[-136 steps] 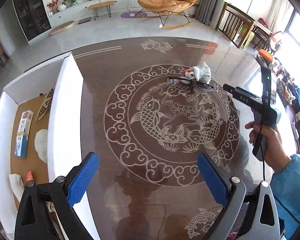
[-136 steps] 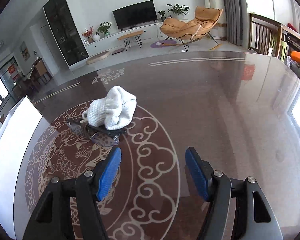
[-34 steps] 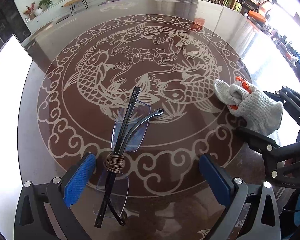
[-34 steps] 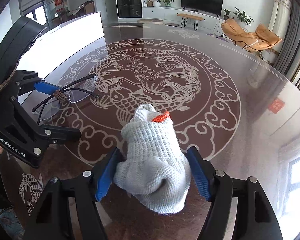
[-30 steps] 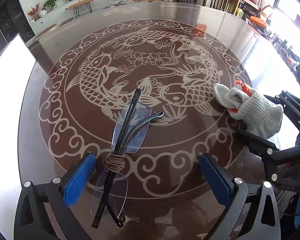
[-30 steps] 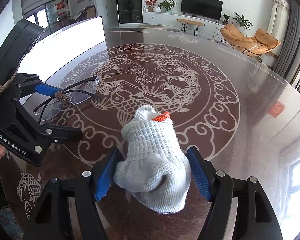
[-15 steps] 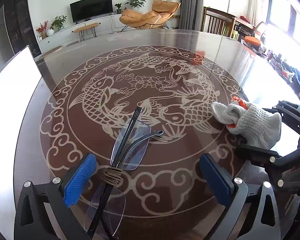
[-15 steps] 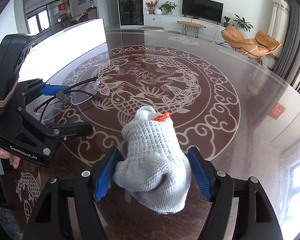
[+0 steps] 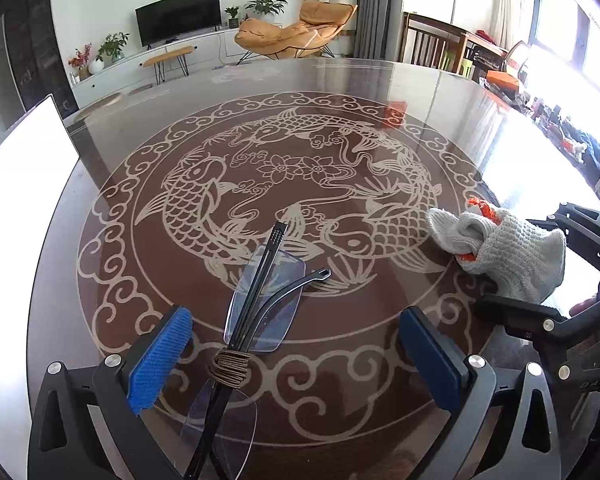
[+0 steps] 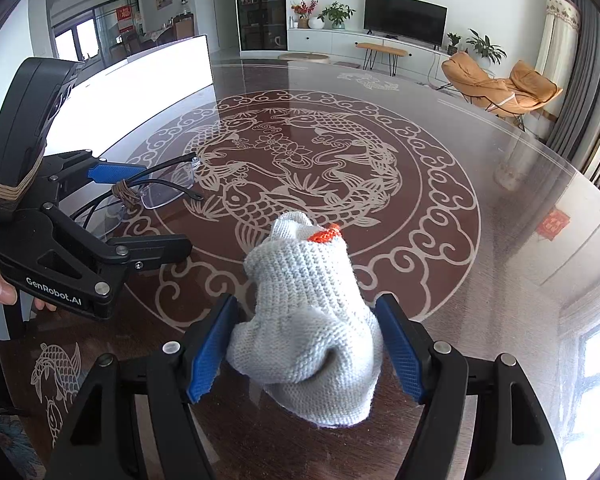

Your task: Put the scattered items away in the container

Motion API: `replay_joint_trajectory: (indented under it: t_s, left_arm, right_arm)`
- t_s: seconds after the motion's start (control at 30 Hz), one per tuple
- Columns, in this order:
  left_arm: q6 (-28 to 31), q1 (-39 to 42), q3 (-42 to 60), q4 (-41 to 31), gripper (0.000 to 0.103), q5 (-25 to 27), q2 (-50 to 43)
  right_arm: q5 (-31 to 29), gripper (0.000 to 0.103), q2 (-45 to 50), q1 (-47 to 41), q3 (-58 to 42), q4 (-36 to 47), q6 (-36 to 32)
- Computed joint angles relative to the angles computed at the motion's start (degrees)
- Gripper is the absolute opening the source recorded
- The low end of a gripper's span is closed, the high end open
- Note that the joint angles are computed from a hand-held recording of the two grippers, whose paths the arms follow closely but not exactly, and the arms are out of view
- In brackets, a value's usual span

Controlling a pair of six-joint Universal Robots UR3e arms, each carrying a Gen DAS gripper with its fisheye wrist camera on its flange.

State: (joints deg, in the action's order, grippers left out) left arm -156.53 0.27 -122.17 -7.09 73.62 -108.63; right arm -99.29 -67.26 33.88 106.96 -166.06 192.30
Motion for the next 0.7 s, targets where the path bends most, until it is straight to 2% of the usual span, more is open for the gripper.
replay_joint_trajectory:
  t_s: [0.17, 0.4, 0.53, 0.7]
  left_arm:
    - [0.5, -0.1, 0.1, -0.1, 0.103, 0.0, 0.0]
    - [4.1, 0.1, 1.9, -5.3, 0.103, -1.0, 1.1]
    - [9.9, 3.2, 1.7, -10.0, 0.103, -3.2, 3.2]
    - [16.5, 8.5, -1.7, -10.1, 0.103, -7.7, 5.3]
  right_arm:
    - [0.0, 0.072, 0.0, 0.0, 0.0, 0.0, 0.0]
    - [-0.1, 0.072, 0.0, 0.1, -0.1, 0.0, 0.0]
    - [-0.1, 0.072, 0.1, 0.1, -0.1, 0.0, 0.0]
    - [-0.1, 0.072, 0.1, 0.1, -0.1, 0.1, 0.0]
